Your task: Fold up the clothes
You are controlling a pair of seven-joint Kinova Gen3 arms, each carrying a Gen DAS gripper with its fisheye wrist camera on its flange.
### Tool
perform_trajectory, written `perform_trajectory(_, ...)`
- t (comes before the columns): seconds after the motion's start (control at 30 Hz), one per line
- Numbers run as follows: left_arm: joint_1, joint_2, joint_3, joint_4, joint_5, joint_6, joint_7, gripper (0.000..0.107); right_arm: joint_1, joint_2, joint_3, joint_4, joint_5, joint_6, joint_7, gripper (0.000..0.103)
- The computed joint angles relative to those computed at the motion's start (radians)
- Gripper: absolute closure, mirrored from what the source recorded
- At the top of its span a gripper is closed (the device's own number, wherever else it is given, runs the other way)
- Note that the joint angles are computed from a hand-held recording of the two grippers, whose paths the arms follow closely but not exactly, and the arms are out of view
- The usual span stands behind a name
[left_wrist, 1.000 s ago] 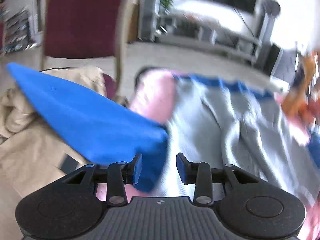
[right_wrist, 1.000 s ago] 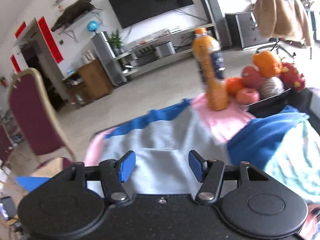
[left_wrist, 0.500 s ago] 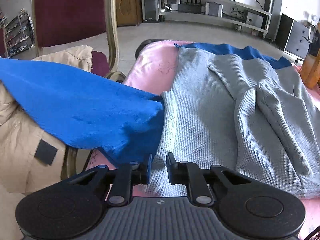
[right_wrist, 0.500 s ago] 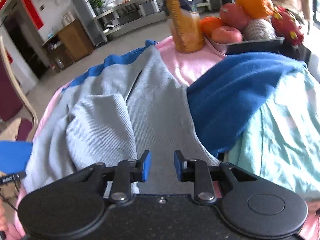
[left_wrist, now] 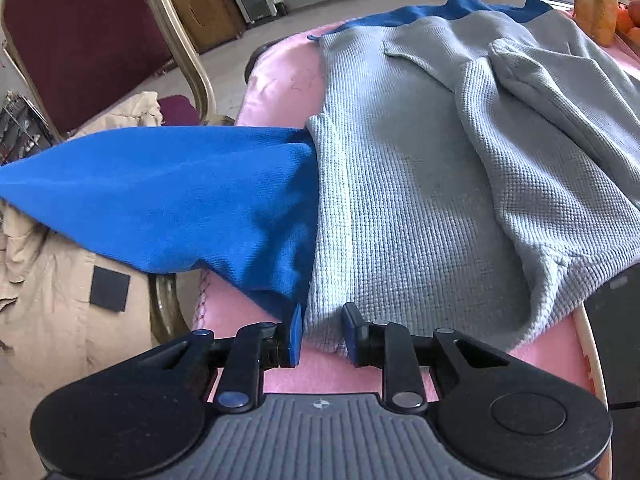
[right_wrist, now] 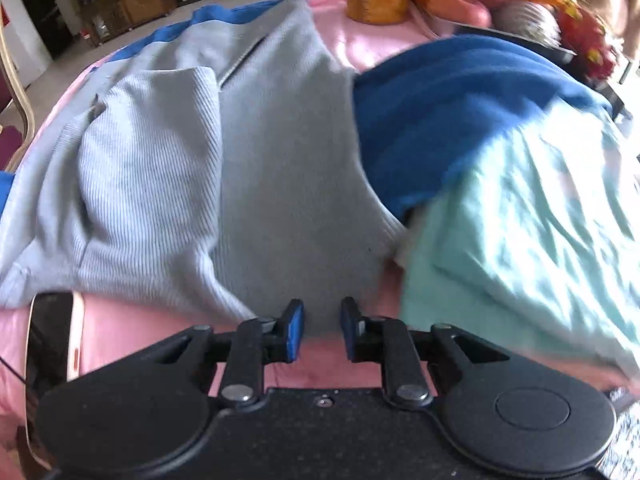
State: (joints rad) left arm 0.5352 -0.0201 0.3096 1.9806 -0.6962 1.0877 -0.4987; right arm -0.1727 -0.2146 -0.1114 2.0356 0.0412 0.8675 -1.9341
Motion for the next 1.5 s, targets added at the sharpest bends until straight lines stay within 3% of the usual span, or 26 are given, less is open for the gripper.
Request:
perform_trajectory(0.13, 0.011, -0.075, 0.04, 0.047, -0.067, -0.017, 0.123, 0.087, 0.018, -0.077, 0.025, 0.051, -0.024, -0.025, 0.004, 0.081)
perform_trajectory(0.23, -0.007, -0.138, 0.059, 0.076, -0.082, -0.092, 0.142, 0.087, 0.022, -0.137, 0.096, 0.088, -0.107, -0.094, 0.055, 0.08)
perform_trajectory(0.33, -0.032, -0.147, 0.058, 0.079, -0.034, -0.166, 0.064, 0.086, 0.034, -0.139, 0.106, 0.09, -0.153, -0.131, 0.069, 0.08)
perform_trajectory(0.43, -0.054, -0.132, 0.073, 0.075, 0.004, -0.197, 0.012, 0.086, 0.039, -0.115, 0.057, 0.081, -0.139, -0.168, 0.061, 0.08)
perform_trajectory(0.53, -0.131, -0.136, 0.095, 0.082, 0.094, -0.264, -0.076, 0.086, 0.015, -0.084, 0.032, 0.065, -0.145, -0.182, 0.066, 0.08)
perform_trajectory(0.63, -0.093, -0.11, -0.005, 0.072, 0.209, -0.292, -0.198, 0.091, 0.002, -0.013, 0.008, 0.03, -0.134, -0.171, 0.046, 0.08)
perform_trajectory(0.73, -0.075, -0.089, -0.021, 0.056, 0.272, -0.262, -0.303, 0.09, -0.026, 0.032, 0.008, -0.006, -0.129, -0.099, 0.075, 0.081)
perform_trajectory(0.83, -0.086, -0.071, 0.041, 0.038, 0.238, -0.212, -0.313, 0.091, -0.041, 0.032, -0.01, -0.021, -0.089, -0.027, 0.117, 0.083)
perform_trajectory(0.97, -0.084, -0.085, 0.02, 0.025, 0.242, -0.203, -0.304, 0.09, -0.035, -0.015, 0.017, 0.005, -0.104, -0.036, 0.129, 0.083)
perform_trajectory(1.13, -0.124, -0.155, 0.059, -0.024, 0.116, -0.163, -0.207, 0.086, -0.05, -0.141, 0.119, -0.01, -0.25, -0.1, 0.212, 0.082)
perform_trajectory(1.23, -0.174, -0.183, 0.059, -0.082, 0.079, -0.183, -0.198, 0.081, -0.045, -0.165, 0.113, -0.088, -0.276, -0.12, 0.228, 0.079)
perform_trajectory(1.33, -0.23, -0.152, 0.076, -0.147, 0.025, -0.199, -0.169, 0.071, -0.018, -0.136, 0.076, -0.165, -0.258, -0.167, 0.192, 0.068)
perform_trajectory(1.4, -0.244, -0.1, 0.075, -0.189, -0.02, -0.193, -0.138, 0.072, -0.013, -0.092, 0.081, -0.202, -0.258, -0.205, 0.176, 0.059)
perform_trajectory(1.5, -0.232, 0.004, 0.038, -0.267, -0.045, -0.163, -0.113, 0.08, 0.006, 0.016, 0.097, -0.258, -0.253, -0.245, 0.157, 0.059)
